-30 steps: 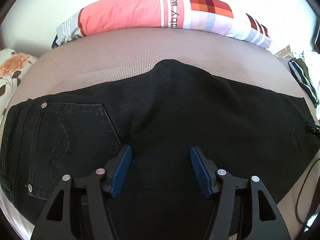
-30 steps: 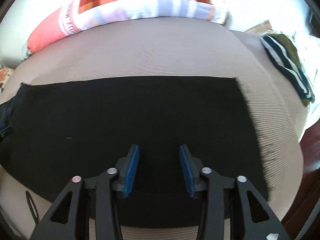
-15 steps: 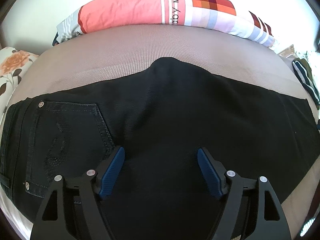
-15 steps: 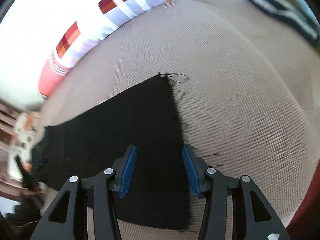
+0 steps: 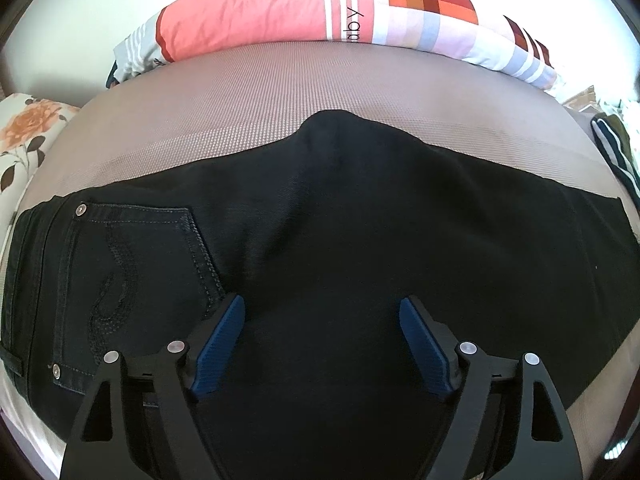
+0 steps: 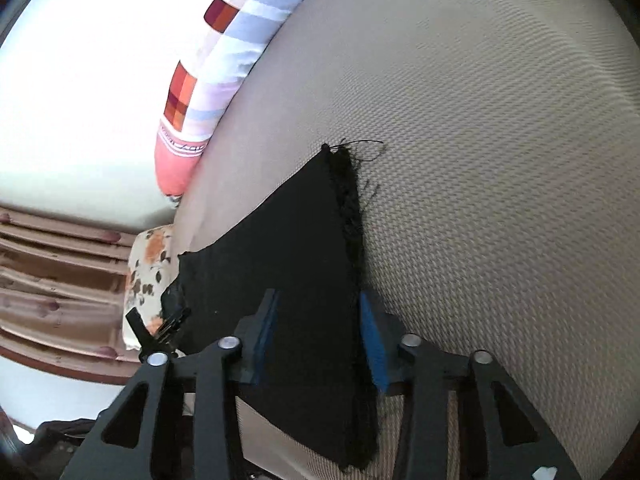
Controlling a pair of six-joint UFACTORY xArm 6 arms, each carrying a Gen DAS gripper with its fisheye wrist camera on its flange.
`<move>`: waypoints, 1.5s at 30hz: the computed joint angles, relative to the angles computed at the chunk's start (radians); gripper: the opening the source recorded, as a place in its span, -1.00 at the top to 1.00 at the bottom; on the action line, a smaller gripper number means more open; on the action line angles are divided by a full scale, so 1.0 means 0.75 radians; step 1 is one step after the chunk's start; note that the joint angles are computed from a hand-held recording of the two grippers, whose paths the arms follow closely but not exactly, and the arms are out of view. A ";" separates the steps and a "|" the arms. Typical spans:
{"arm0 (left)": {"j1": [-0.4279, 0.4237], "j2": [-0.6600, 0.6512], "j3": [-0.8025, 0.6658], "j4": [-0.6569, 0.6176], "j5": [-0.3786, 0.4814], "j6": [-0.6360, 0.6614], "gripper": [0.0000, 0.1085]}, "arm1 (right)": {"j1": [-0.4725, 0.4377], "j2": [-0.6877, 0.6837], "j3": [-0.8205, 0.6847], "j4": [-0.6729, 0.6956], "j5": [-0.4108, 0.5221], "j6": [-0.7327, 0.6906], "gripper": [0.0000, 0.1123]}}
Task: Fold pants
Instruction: 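Grasp the black jeans leg hem with the right gripper, then lift the hem toward the waistband with the right gripper and release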
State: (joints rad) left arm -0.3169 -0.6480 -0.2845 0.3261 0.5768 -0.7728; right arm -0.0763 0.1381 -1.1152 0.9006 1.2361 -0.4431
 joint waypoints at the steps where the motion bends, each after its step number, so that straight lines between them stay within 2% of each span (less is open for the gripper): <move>1: -0.002 0.005 -0.002 0.005 -0.001 -0.007 -0.51 | 0.011 0.015 -0.008 0.005 -0.009 0.005 0.64; 2: -0.005 0.011 -0.005 0.012 0.000 -0.015 -0.52 | 0.018 0.031 -0.016 0.011 -0.016 0.011 0.72; 3: -0.007 0.015 -0.008 0.019 0.001 -0.024 -0.52 | 0.029 0.043 -0.019 0.012 -0.031 0.020 0.88; 4: -0.009 0.017 -0.009 0.023 0.001 -0.031 -0.53 | 0.038 0.045 -0.014 0.023 -0.053 0.024 0.93; 9: -0.010 0.021 -0.012 0.029 -0.001 -0.039 -0.54 | 0.112 -0.061 0.054 -0.091 -0.210 0.110 0.89; 13: -0.011 0.022 -0.010 0.047 -0.011 -0.057 -0.57 | 0.186 -0.148 0.099 -0.183 -0.321 0.292 0.88; 17: -0.011 0.014 -0.008 0.048 -0.015 -0.056 -0.57 | 0.264 -0.228 0.122 -0.193 -0.372 0.414 0.88; 21: -0.022 -0.057 0.014 -0.118 -0.039 0.059 -0.57 | 0.388 -0.272 0.101 -0.239 -0.414 0.540 0.88; 23: -0.043 -0.114 0.031 -0.102 -0.035 0.045 -0.57 | 0.454 -0.268 0.069 -0.272 -0.432 0.600 0.88; 32: -0.019 -0.446 0.134 -0.160 0.068 0.121 -0.57 | 0.741 -0.039 -0.223 -0.325 -0.446 0.753 0.89; 38: 0.079 -0.700 0.194 -0.262 0.182 0.267 -0.57 | 0.883 0.201 -0.468 -0.259 -0.442 0.763 0.89; 45: 0.229 -0.903 0.244 -0.444 0.263 0.453 -0.57 | 1.047 0.502 -0.827 -0.329 -0.340 0.802 0.89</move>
State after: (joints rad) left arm -0.1448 -1.3250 -0.1017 -0.0071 0.7738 -0.4333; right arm 0.7086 0.5144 -1.7356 0.6542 0.9811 0.1585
